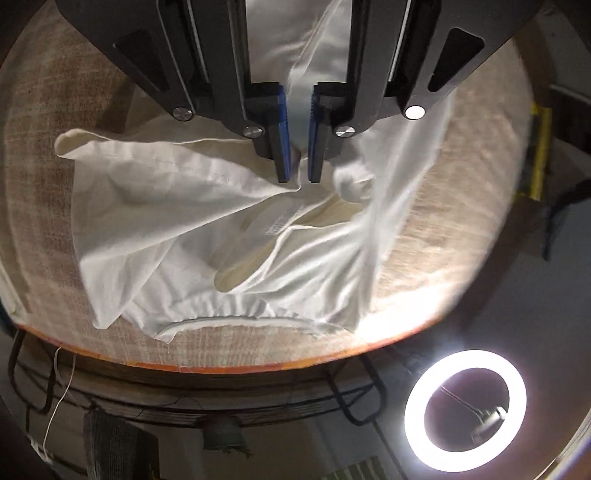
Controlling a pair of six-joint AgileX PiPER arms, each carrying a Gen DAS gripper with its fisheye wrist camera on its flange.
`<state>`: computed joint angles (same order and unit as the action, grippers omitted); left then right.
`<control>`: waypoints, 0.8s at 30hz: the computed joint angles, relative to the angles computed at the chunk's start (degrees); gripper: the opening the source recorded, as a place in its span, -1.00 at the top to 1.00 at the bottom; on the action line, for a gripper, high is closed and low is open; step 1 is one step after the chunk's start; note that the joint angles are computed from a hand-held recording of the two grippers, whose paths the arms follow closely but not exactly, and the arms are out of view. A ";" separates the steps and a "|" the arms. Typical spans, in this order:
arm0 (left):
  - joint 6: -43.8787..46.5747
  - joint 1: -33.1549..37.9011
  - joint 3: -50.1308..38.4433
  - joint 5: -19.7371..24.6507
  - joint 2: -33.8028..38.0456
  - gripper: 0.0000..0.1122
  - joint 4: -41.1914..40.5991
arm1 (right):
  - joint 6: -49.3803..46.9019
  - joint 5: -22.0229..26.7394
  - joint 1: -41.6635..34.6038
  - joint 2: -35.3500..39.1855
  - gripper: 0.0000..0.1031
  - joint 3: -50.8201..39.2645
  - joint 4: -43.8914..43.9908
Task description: Fold small clothes
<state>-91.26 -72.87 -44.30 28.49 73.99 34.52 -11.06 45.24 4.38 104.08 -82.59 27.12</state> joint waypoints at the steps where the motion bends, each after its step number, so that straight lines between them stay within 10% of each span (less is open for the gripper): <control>1: 1.71 -0.45 0.05 0.76 -1.45 0.43 -0.89 | -4.27 1.03 -2.03 -1.51 0.39 1.22 4.83; 4: 5.93 -1.83 -0.15 4.41 -5.02 0.43 -2.36 | -13.13 1.41 -8.91 -7.35 0.15 5.03 13.51; 14: 32.70 12.03 -6.21 15.17 -11.42 0.43 -13.81 | 2.02 -1.62 -17.88 -5.46 0.15 6.08 0.16; 24: 33.29 13.89 -3.91 11.24 -12.54 0.43 -16.38 | 14.72 0.34 -5.30 -0.76 0.15 -1.15 -18.62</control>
